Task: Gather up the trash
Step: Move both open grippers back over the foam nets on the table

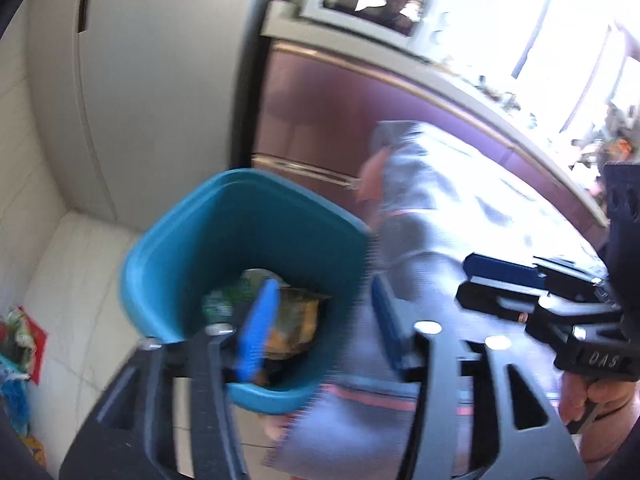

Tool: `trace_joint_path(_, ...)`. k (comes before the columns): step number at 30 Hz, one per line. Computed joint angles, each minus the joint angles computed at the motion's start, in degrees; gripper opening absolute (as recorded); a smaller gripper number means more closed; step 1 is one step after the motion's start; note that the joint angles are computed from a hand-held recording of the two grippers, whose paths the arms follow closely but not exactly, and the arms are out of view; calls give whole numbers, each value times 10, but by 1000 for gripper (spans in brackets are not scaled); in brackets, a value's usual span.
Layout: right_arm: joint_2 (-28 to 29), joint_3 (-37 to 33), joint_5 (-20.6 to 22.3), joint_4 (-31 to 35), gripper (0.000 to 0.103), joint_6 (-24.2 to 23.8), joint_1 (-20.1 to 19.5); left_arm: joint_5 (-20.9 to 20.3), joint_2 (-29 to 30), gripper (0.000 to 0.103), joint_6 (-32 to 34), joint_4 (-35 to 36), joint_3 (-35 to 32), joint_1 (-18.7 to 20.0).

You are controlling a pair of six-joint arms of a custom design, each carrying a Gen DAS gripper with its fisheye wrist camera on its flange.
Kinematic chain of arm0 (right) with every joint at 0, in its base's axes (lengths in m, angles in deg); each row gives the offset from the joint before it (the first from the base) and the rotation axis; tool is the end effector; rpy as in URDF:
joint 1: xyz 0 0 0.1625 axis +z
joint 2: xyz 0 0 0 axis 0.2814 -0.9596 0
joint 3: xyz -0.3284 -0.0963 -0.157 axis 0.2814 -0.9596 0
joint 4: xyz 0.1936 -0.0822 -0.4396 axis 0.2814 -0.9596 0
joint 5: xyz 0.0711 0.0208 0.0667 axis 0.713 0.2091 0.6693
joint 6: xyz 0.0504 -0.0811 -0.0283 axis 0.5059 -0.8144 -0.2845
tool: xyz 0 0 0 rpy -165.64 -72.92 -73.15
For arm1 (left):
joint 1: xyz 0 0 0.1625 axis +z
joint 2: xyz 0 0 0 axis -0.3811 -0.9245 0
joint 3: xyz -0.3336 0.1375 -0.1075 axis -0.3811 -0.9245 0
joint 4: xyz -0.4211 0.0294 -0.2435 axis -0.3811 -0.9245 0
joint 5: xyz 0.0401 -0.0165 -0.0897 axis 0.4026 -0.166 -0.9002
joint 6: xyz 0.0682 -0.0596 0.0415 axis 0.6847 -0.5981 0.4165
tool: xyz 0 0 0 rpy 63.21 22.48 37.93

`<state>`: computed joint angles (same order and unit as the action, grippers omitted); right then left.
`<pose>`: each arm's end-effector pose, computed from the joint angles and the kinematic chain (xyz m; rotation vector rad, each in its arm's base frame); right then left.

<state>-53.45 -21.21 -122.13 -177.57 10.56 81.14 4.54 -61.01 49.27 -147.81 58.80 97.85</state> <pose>0.2260 -0.8240 0.0361 0.8236 -2.6740 0.6967 -0.0399 -0.8296 0.1775 0.5566 2.5945 -0.8071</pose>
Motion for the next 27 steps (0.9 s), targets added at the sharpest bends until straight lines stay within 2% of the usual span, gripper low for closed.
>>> trace_joint_path(8,-141,184,31,-151,39,27,-26,-80,0,54,40,13,31,-43)
trace_joint_path(13,-210,262,-2,-235,40,44,-47,-123,25,54,55,48,20,-70)
trace_joint_path(21,-278,313,-64,-308,41,57,-83,-157,76,55,56,96,-17,-107)
trace_joint_path(27,-278,276,-117,-317,45,60,-111,-169,143,57,42,155,-93,-127)
